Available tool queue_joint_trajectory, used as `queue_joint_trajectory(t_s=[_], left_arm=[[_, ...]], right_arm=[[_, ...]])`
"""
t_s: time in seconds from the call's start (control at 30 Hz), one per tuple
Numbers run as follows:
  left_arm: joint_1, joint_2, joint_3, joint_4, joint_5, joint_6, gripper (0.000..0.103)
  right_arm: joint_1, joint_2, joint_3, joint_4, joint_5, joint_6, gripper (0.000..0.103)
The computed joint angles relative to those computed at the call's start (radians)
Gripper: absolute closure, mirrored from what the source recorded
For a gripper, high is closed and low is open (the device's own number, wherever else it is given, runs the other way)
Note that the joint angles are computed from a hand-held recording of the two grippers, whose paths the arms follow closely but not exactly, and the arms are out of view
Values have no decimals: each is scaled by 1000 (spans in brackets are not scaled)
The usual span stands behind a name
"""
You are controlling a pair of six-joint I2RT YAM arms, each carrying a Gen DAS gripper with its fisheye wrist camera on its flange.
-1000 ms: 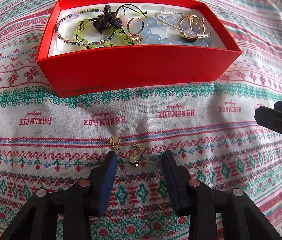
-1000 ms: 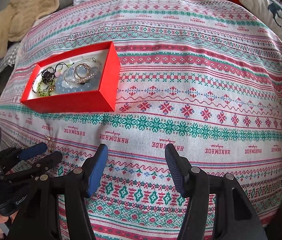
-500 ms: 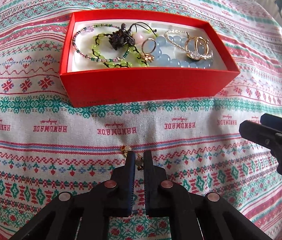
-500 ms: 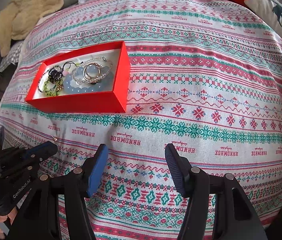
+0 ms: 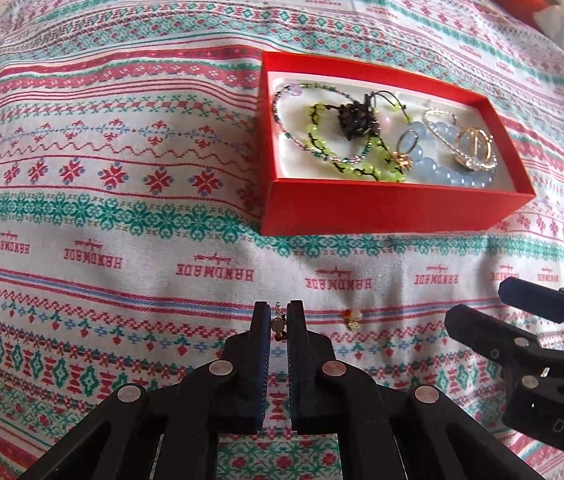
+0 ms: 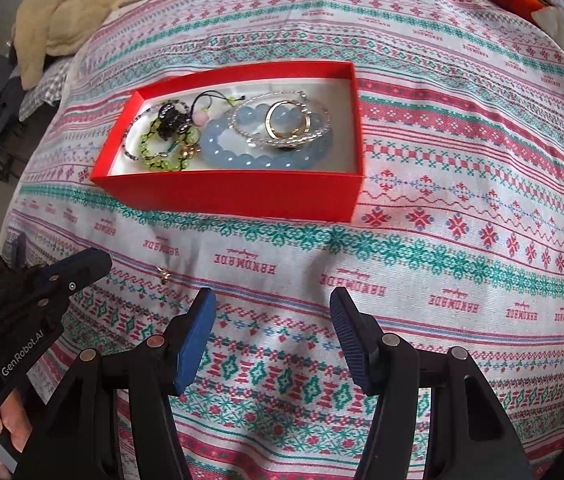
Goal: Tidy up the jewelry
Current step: 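Hold the earring with left tool while right tool grasps the other gold earring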
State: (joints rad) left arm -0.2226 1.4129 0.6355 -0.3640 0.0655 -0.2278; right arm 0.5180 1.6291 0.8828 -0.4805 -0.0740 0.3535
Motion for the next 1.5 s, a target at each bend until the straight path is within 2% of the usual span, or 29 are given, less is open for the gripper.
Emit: queue_joint_trajectory(t_s=[0.23, 0.33, 0.4, 0.67, 0.83, 1.07, 1.27, 1.5], left_arm=[[85, -18, -10, -17, 16, 42, 100], [95, -12, -5, -19, 20, 37, 100], [100, -9, -5, -17, 22, 34, 100], [137, -8, -13, -19, 34, 62, 100], [144, -6, -14, -20, 39, 67, 100], [129, 7, -11, -16, 36, 62, 100], [121, 9, -11, -11, 34, 62, 100], [118, 21, 0, -9, 39, 64, 100]], right_arm=[[80, 88, 64, 37, -5, 36, 43], [91, 129, 95, 41, -31, 55, 60], [94, 150, 110, 45, -49, 68, 65], [118, 201, 158, 52, -67, 99, 77], [128, 225, 172, 47, -57, 90, 79], [145, 266, 201, 52, -9, 89, 94], [136, 258, 196, 57, -20, 85, 95], [100, 178, 140, 58, -40, 68, 95]])
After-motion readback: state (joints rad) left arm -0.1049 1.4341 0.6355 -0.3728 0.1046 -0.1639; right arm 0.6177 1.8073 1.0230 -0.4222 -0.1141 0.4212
